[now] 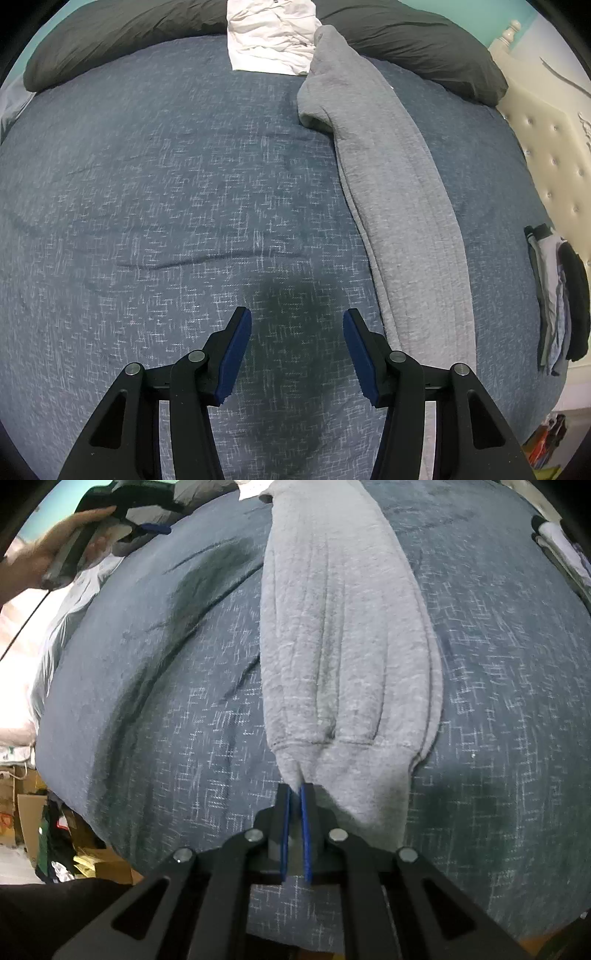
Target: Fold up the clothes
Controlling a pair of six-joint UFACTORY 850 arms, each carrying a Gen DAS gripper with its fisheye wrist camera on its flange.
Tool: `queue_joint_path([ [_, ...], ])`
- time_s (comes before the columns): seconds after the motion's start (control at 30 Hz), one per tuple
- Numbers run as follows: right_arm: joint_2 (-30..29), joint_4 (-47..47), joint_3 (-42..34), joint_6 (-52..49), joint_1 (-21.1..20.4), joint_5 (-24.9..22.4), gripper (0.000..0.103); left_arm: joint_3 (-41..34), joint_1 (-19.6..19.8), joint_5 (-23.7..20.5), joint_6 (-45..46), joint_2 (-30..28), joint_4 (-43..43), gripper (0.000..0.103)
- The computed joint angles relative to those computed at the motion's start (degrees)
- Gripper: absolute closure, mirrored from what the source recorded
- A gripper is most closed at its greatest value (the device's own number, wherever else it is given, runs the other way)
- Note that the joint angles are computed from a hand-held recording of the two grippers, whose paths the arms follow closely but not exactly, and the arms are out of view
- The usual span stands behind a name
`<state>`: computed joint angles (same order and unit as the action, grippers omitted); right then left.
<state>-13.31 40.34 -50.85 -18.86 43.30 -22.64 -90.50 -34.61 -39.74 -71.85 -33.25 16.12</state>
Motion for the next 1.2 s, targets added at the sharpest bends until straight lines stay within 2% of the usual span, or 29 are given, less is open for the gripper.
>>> queue_joint_path([
  [0.2, 3.8, 4.4, 2.5, -1.5, -2.0, -0.8, 0.094, -0.1, 0.0, 0.8, -0.3, -0.2, -0.5, 0.047],
  [0.33, 5.0, -0.4, 2.1, 3.1, -3.4, 0.1, 0.094, 0.2, 0.0, 1.5, 0.0, -0.2, -1.0, 0.047],
  [0.5, 3.1, -8.5, -0.5, 9.9, -4.9, 0.2, 0.094, 0.6, 0.0, 2.2, 0.8, 0.1, -1.7, 0.046],
  [0.63, 0.4, -5.7, -2.0, 9.6, -5.7, -0.9, 0.094, 1.0, 0.2, 2.8, 1.8, 0.3, -2.5, 0.046],
  [0.7, -0.4, -5.3, -2.3, 10.7, -6.0, -1.1, 0.088, 1.2, 0.3, 3.1, 2.3, 0.4, -2.7, 0.046],
  [0.77, -1.1, -4.9, -2.6, 11.6, -6.4, -0.5, 0.078, 1.3, 0.4, 3.3, 2.5, 0.5, -2.7, 0.045],
  [0.8, -1.3, -4.0, -2.6, 11.6, -6.6, -0.1, 0.078, 1.4, 0.4, 3.4, 2.6, 0.6, -2.8, 0.045],
  [1.13, -5.2, -6.2, -5.9, 13.5, -6.8, 0.5, 0.078, 2.8, 0.5, 4.9, 3.3, 1.1, -3.9, 0.044],
  [1.2, -5.4, -3.3, -5.5, 11.0, -7.4, 0.2, 0.082, 2.9, 0.4, 4.9, 3.6, 1.2, -3.9, 0.044],
])
